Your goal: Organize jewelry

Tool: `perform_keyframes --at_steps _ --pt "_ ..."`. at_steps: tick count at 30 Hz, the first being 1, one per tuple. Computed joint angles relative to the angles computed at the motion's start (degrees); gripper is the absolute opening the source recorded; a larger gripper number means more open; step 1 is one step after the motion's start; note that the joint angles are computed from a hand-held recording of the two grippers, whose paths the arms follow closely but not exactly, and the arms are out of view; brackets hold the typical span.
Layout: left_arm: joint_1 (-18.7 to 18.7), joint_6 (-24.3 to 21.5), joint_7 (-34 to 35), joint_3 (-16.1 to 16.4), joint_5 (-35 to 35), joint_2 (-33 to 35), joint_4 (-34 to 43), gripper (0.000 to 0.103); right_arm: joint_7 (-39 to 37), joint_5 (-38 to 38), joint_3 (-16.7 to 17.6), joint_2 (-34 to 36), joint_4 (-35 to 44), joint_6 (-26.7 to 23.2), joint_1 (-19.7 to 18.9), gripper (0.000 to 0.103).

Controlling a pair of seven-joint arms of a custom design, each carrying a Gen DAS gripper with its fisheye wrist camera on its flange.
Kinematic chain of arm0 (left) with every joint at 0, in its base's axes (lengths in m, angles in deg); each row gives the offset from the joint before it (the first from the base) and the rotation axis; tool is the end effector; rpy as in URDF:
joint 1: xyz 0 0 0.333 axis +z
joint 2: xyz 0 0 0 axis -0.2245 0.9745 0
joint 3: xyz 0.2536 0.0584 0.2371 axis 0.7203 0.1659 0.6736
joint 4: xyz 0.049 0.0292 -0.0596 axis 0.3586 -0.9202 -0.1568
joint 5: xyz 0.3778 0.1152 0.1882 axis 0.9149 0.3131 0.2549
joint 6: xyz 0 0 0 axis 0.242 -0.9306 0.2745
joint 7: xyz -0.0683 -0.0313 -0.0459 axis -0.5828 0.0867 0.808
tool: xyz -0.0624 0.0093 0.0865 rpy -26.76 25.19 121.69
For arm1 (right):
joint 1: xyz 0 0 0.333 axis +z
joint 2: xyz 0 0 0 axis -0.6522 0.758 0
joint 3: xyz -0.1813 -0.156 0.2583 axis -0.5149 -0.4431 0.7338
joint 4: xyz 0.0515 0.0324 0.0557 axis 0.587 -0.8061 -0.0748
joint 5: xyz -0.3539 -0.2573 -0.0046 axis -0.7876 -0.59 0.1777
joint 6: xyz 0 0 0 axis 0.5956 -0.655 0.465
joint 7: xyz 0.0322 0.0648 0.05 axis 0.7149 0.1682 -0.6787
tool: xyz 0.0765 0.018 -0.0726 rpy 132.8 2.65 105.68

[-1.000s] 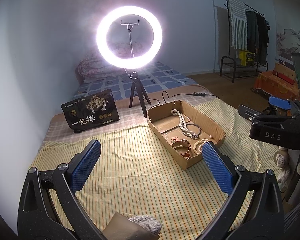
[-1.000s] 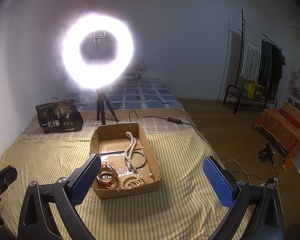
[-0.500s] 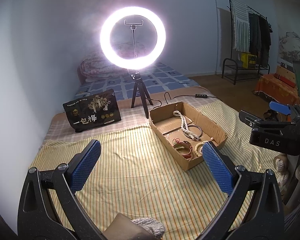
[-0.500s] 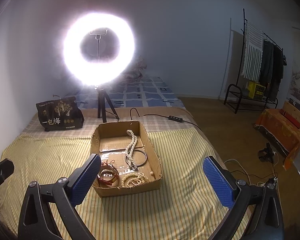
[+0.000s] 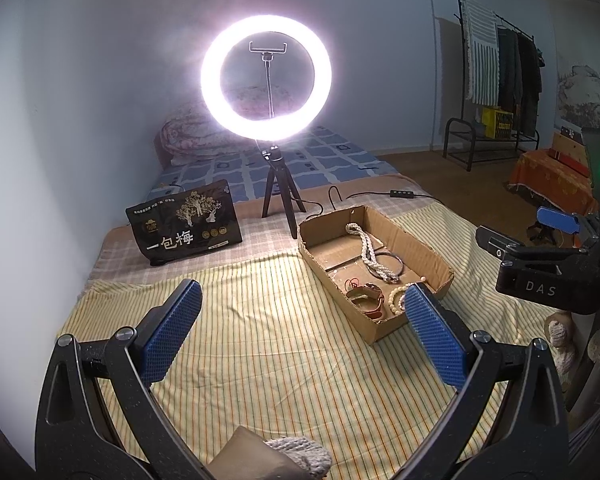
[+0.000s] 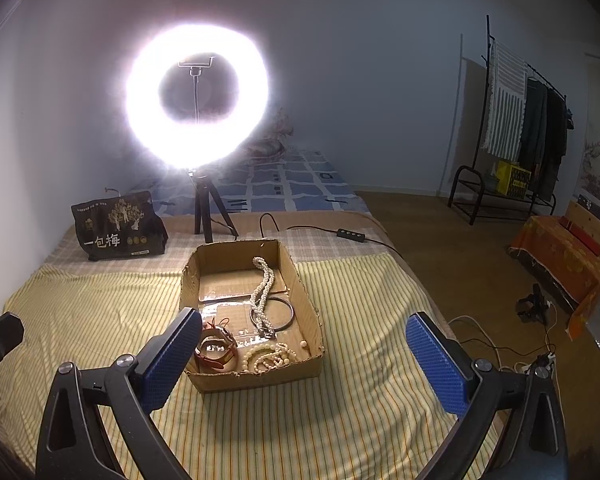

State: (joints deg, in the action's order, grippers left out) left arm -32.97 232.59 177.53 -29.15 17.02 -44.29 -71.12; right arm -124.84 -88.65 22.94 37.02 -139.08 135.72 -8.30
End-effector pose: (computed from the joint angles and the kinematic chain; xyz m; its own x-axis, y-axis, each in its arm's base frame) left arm 0.5494 -0.3958 0.6846 -0.6869 -0.7234 -0.0693 -0.3447 0.4083 -0.8452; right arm 0.4322 0.3908 0.6634 -0.5812 -0.8131 0.0317 -0.4551 0.2925 -0.8410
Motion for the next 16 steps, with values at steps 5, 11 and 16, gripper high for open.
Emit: perform_keyframes --at_steps 5,11,16 --pt "0.0 -0.1 -0.2 0.0 0.1 0.0 0.0 0.103 0.0 0.2 -0.1 0.2 0.1 0.3 0.0 0.103" --pt "0.0 0.2 0.0 0.0 -0.1 -0.1 -0.2 0.103 -0.2 0.4 -0.3 0.4 0.3 0.4 0.1 0.103" --pt "-0.1 0.4 -1.3 0.2 1.2 0.2 0.3 0.103 -0.2 0.6 -0.3 0.4 0.2 0.6 0.1 0.103"
